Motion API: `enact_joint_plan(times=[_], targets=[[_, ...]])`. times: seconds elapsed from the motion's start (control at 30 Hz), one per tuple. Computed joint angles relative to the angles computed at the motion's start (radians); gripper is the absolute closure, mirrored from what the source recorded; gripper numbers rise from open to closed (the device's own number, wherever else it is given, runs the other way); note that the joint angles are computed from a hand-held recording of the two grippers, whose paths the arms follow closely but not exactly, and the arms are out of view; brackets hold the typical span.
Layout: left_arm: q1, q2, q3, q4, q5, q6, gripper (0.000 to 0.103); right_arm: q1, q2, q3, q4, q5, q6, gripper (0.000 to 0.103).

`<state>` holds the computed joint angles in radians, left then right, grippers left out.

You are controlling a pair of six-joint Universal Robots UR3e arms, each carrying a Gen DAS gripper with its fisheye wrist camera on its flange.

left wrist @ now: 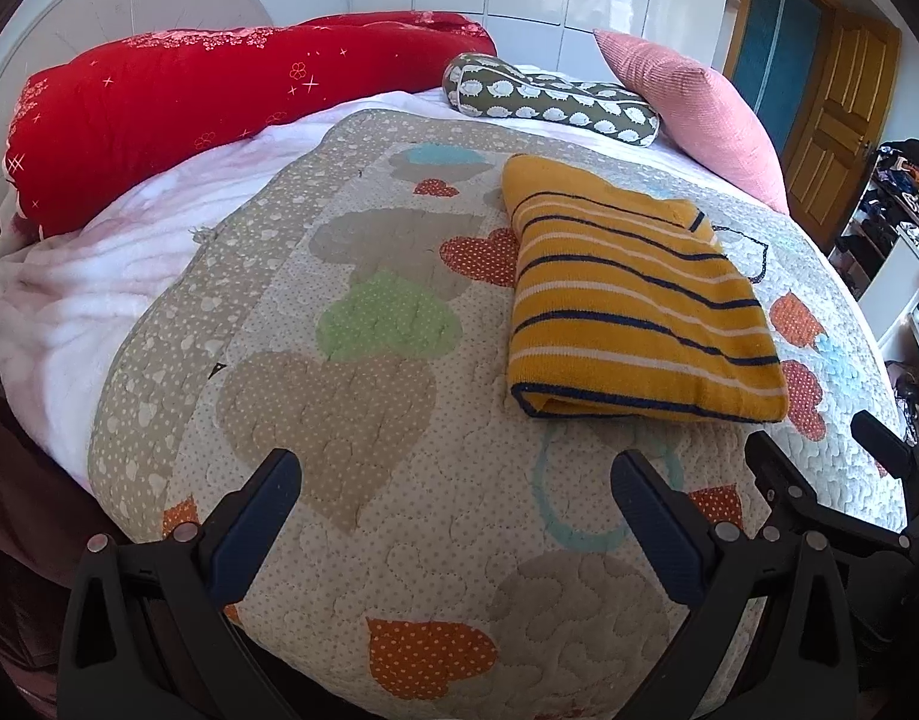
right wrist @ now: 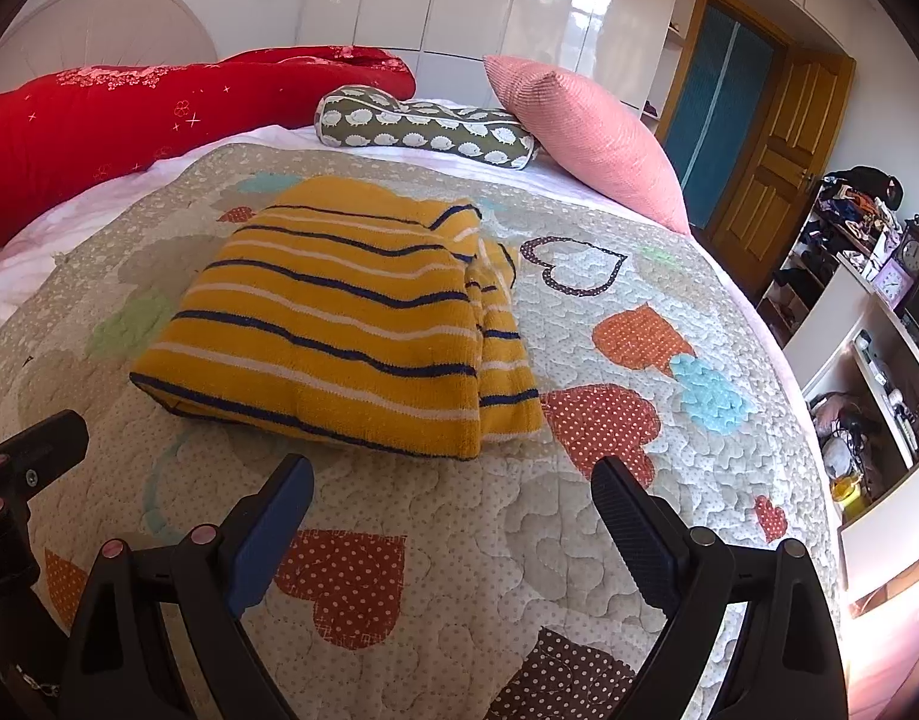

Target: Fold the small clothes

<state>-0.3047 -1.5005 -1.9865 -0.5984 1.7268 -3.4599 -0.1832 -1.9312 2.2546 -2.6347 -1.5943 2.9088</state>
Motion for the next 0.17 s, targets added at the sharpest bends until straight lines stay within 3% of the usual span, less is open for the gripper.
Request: enact_joint_plan(times=[0.17], targets=[[0.0, -0.008, -0.004, -0.018, -0.016, 0.006, 0.0, 0.013, 0.013, -0.001, -0.005, -0.003, 0.002, 0.007]])
